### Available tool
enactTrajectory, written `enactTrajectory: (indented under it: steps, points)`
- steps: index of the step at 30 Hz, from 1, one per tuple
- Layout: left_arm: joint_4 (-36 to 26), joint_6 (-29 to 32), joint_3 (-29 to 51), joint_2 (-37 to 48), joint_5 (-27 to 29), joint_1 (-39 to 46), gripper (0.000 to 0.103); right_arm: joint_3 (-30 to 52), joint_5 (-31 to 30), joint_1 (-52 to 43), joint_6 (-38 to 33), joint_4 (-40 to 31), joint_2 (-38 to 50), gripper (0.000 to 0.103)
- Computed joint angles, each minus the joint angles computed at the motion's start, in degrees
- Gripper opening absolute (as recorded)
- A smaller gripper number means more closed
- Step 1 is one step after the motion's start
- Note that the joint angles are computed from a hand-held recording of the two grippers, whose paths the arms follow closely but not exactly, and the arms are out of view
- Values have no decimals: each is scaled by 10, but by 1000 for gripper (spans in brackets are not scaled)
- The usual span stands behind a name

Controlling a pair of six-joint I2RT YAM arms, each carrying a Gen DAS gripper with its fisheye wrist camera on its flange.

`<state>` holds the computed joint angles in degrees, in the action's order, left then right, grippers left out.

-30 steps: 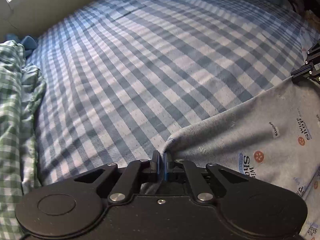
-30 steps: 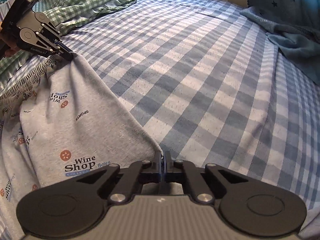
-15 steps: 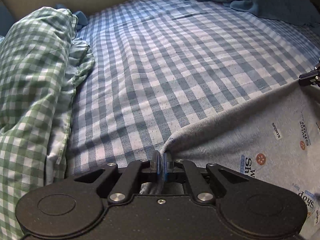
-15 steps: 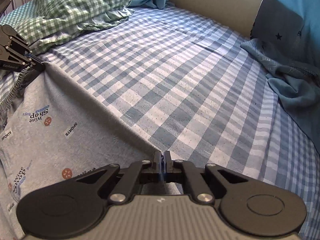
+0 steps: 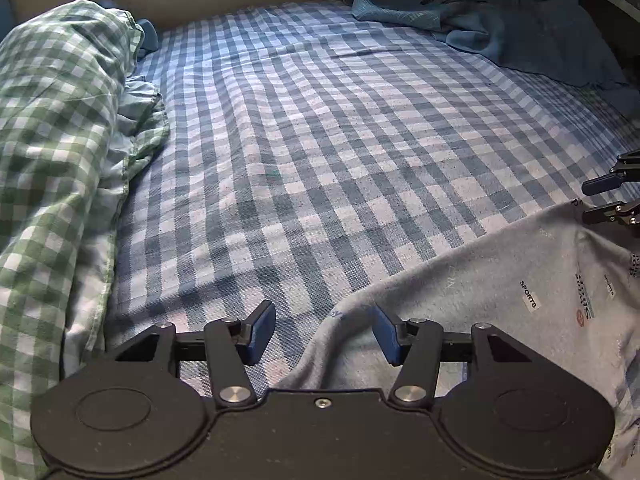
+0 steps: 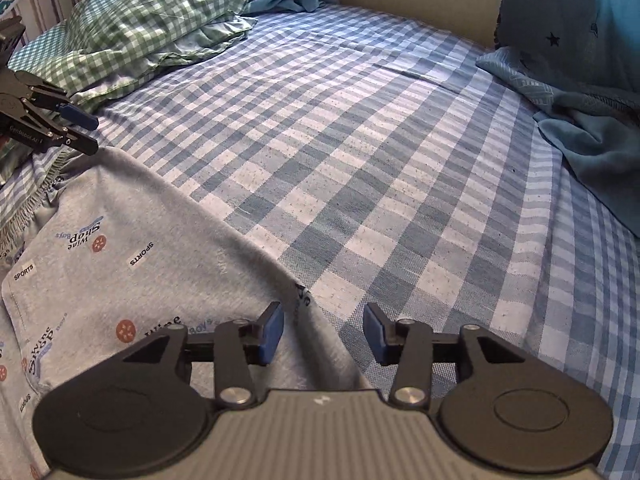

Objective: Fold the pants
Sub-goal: 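Lift the waistband with both grippers and fold it over toward the leg cuffs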

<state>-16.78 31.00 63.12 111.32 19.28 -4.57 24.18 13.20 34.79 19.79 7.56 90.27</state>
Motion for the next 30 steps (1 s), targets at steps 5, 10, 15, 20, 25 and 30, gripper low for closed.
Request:
enactTrajectory:
  steps: [5, 10, 15, 20, 25, 30]
  points:
    - [-37, -17, 40, 36, -43, -34, 10, 3, -27, -14, 41, 23, 26, 45]
    - [-16, -27, -2, -15, -49, -39, 1, 1, 23, 38, 75, -13, -11, 6]
    - [-5, 3, -87, -136, -10, -11, 0, -8, 141, 167, 152, -141, -143, 4]
    - [-26, 71, -195, -318, 60, 43, 0, 68, 291, 388, 351, -393, -185, 3]
    - [-145, 214, -273, -505, 158, 147, 0, 242, 339, 639, 701, -711, -30, 2]
    - [-341, 441, -301, -605, 250, 315, 1, 423, 282, 775, 878, -871, 141, 2]
